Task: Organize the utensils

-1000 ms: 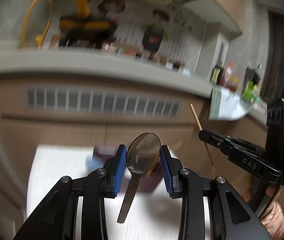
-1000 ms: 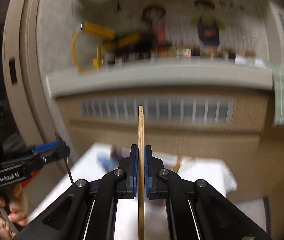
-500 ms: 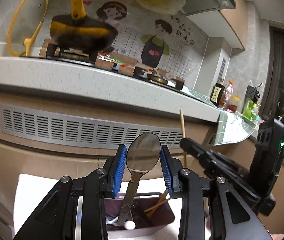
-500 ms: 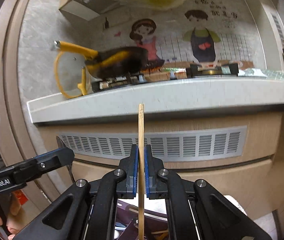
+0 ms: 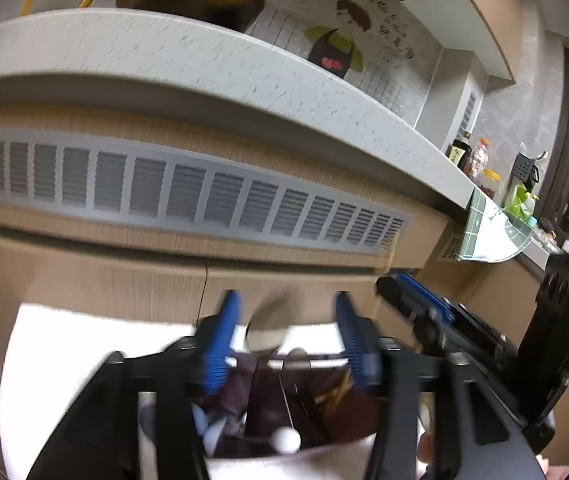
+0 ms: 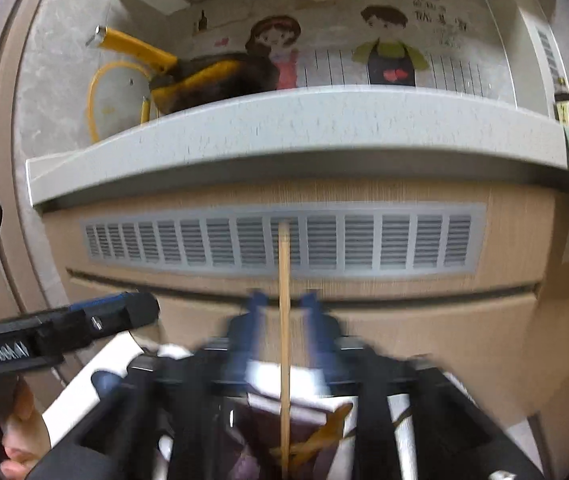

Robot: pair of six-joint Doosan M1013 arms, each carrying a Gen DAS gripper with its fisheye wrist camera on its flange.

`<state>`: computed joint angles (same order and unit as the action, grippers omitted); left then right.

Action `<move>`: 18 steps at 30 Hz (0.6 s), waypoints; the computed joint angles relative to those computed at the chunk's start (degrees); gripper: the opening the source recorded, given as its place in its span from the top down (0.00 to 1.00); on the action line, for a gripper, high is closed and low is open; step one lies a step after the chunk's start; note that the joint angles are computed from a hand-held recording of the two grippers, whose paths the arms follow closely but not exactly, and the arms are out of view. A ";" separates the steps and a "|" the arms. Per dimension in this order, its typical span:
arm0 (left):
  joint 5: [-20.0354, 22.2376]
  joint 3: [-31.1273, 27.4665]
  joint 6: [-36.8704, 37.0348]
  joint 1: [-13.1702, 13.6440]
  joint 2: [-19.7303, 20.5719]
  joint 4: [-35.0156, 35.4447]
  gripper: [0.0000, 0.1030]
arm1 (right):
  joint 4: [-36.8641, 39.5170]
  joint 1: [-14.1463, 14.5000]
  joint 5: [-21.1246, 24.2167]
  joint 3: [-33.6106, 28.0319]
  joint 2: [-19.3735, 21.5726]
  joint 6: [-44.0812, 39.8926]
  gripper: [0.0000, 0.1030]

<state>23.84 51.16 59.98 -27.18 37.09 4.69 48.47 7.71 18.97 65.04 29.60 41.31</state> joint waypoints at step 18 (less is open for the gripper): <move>16.53 25.15 -50.93 -11.65 -13.86 54.57 0.09 | -18.60 -0.08 -1.02 21.66 -15.79 16.95 0.05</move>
<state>40.38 76.31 9.05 -38.83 23.23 59.26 29.87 7.63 17.95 86.70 13.82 58.26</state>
